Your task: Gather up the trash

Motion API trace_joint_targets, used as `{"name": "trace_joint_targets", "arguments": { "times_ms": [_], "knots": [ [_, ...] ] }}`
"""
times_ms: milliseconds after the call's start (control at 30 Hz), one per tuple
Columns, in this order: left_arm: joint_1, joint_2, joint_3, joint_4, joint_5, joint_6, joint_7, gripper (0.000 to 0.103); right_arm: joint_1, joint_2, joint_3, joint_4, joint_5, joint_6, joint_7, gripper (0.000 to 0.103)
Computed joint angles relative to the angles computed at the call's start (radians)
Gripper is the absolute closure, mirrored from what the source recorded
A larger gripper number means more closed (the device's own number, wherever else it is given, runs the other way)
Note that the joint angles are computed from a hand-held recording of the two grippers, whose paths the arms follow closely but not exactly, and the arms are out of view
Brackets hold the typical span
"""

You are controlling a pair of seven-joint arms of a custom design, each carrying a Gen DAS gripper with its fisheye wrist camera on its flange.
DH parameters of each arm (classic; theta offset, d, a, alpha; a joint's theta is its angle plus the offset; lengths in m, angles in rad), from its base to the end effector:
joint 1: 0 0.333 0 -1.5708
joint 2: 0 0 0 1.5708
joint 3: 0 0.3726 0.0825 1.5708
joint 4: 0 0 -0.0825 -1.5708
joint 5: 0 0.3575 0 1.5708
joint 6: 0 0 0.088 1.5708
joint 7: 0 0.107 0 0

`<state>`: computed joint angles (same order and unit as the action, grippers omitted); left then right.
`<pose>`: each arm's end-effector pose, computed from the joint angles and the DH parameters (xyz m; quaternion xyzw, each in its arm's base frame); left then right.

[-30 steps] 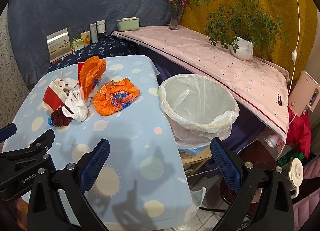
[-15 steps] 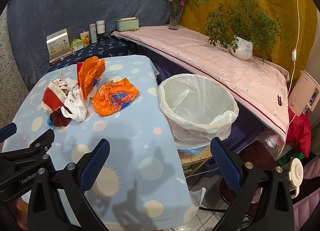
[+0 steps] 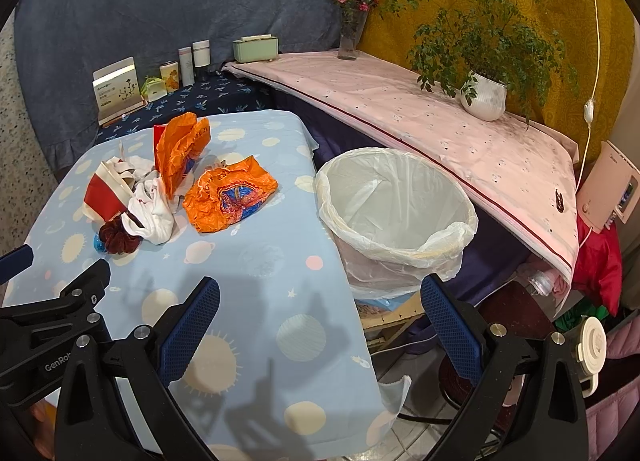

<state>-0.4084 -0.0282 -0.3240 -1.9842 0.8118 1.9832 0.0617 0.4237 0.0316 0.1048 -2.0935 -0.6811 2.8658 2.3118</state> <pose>0.4253 -0.3239 0.5631 -0.7863 0.4963 -0.1316 0.3437 0.4769 0.3181 0.5549 -0.7591 0.5168 -0.2487 0.3078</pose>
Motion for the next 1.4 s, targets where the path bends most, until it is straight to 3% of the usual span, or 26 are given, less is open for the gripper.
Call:
{"name": "trace_joint_targets", "arguments": {
  "times_ms": [1400],
  "knots": [
    [-0.003, 0.003, 0.000, -0.004, -0.016, 0.004, 0.007, 0.007, -0.002, -0.001, -0.002, -0.002, -0.005, 0.001, 0.014, 0.007]
  ]
}}
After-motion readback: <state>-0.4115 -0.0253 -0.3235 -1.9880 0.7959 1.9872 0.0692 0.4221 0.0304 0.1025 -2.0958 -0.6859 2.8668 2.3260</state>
